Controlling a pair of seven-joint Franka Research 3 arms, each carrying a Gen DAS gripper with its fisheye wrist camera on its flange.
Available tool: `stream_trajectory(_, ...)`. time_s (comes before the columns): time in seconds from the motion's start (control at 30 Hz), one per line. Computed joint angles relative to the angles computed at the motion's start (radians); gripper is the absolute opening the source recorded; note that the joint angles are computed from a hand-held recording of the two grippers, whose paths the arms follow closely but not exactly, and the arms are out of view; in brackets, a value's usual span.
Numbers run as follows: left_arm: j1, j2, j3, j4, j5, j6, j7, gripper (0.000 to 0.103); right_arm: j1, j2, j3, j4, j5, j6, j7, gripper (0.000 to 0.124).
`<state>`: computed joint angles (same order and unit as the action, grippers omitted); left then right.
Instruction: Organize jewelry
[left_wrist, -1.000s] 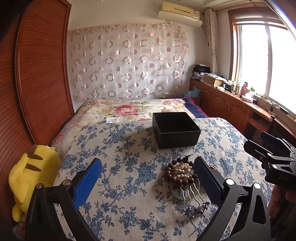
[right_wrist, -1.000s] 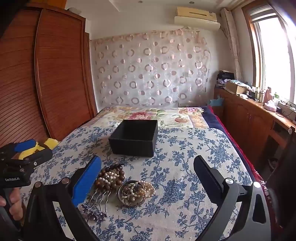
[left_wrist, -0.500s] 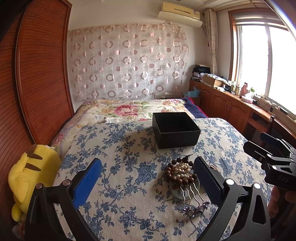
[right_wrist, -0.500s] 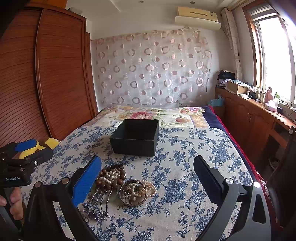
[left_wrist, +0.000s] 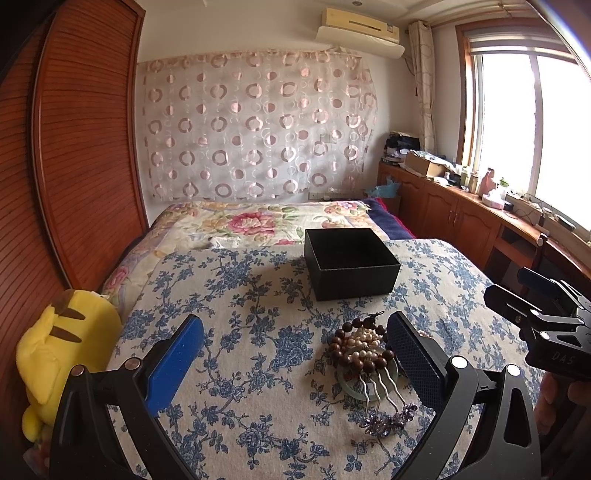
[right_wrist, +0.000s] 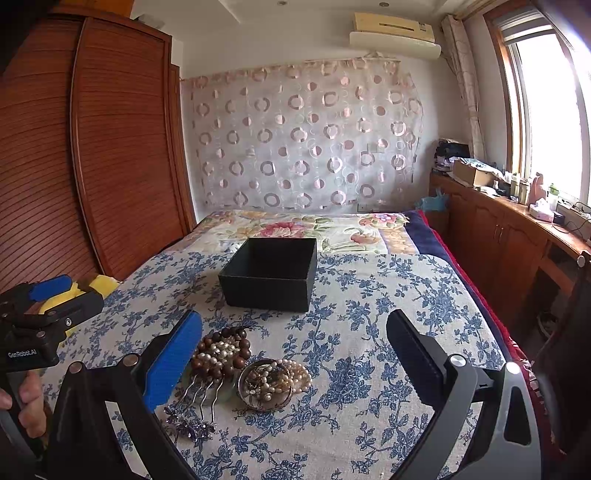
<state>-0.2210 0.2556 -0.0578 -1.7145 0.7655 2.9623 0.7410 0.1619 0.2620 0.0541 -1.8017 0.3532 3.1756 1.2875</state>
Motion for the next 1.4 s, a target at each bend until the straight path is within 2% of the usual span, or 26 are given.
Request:
stream_trajectory(1.17, 0.0, -0.004, 0.0, 0.001, 0.0, 0.001, -0.003, 0.096, 0.016, 0.004, -0.015, 0.0, -0.01, 0.002, 0.015, 0.101)
stream_trajectory(1.4, 0.003, -0.001, -0.015, 0.015, -0.038, -0.02, 0.031, 0.096, 0.023, 0.005, -0.02, -0.001, -0.022, -0.003, 0.029, 0.101)
